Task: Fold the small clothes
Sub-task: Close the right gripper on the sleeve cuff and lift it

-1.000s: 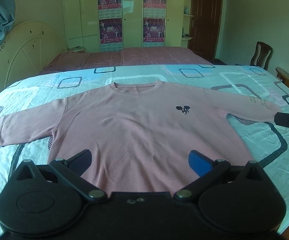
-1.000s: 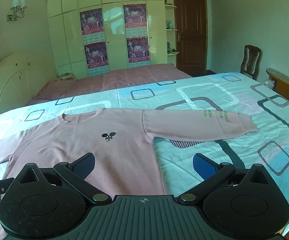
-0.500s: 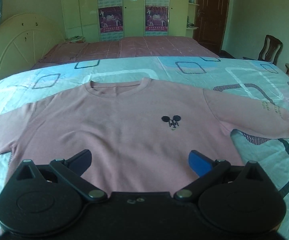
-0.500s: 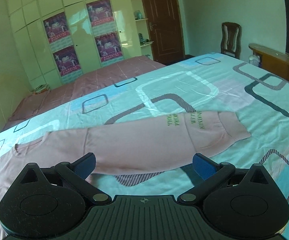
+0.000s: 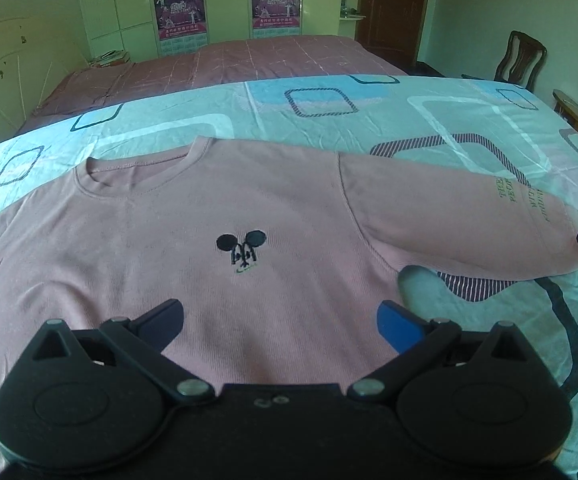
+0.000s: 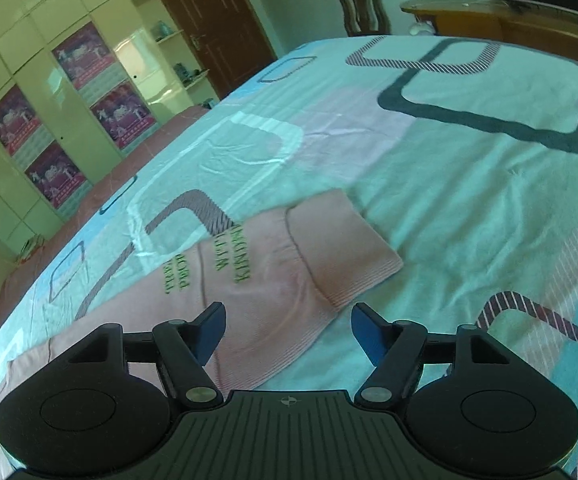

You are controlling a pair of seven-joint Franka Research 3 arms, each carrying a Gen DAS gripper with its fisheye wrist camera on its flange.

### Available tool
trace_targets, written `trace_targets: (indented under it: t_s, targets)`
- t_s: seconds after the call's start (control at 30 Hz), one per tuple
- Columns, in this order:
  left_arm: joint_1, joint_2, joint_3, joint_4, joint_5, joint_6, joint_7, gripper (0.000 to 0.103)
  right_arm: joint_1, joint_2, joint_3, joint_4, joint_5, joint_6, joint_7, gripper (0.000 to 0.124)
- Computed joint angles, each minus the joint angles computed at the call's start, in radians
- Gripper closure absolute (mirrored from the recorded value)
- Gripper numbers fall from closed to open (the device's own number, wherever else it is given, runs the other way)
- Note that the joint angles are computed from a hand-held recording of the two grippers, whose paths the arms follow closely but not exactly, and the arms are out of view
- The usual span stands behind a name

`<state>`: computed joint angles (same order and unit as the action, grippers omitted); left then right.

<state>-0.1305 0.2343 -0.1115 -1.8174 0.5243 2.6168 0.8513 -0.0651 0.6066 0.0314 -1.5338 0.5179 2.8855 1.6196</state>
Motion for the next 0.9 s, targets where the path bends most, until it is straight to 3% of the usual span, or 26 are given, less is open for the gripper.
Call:
trace_targets:
  t_s: [0.13, 0.23, 0.33, 0.4, 0.43, 0.47, 0.5, 0.53, 0.57, 0.7, 0.9]
  targets:
    - [-0.016, 0.036, 0.006, 0.052, 0.029, -0.048, -0.009, 0.0, -0.082, 0.035, 0.086, 0.026, 0.096, 0.021, -0.071, 0.076]
    - [-0.018, 0.057, 0.004, 0.082, 0.021, -0.072, 0.006, 0.0, -0.098, 0.052, 0.094, 0.049, 0.131, 0.017, -0.092, 0.085]
    - [-0.022, 0.056, 0.011, 0.085, 0.031, -0.065, -0.005, 0.0, -0.051, 0.053, 0.027, 0.065, 0.065, 0.008, -0.081, 0.115]
    - [-0.042, 0.042, 0.04, 0.071, 0.108, -0.058, -0.084, 0.0, 0.052, 0.053, -0.076, 0.057, -0.093, 0.076, -0.119, 0.116]
    - [-0.047, 0.031, 0.053, 0.057, 0.152, -0.047, -0.132, 0.0, 0.113, 0.054, -0.148, 0.062, -0.165, 0.065, -0.089, 0.116]
    - [-0.043, 0.022, 0.059, 0.047, 0.176, -0.042, -0.161, 0.0, 0.139, 0.072, -0.191, 0.099, -0.194, -0.002, -0.026, 0.116]
    - [-0.03, 0.017, 0.056, 0.041, 0.171, -0.041, -0.165, 0.0, 0.132, 0.099, -0.199, 0.158, -0.19, -0.098, 0.027, 0.116]
    - [-0.016, 0.011, 0.052, 0.032, 0.159, -0.037, -0.161, 0.0, 0.106, 0.113, -0.175, 0.19, -0.214, -0.143, 0.081, 0.116]
    - [0.0, 0.006, 0.049, 0.024, 0.142, -0.036, -0.151, 0.0, 0.115, 0.106, -0.184, 0.188, -0.21, -0.132, 0.088, 0.116]
    - [0.054, -0.032, 0.054, -0.044, 0.115, 0.013, -0.139, 0.0, 0.056, 0.031, -0.013, 0.113, -0.184, 0.041, -0.087, 0.116]
    - [0.156, -0.098, 0.063, -0.171, 0.007, 0.128, -0.055, 0.002, 0.029, -0.025, 0.252, 0.07, -0.084, 0.104, -0.431, 0.116]
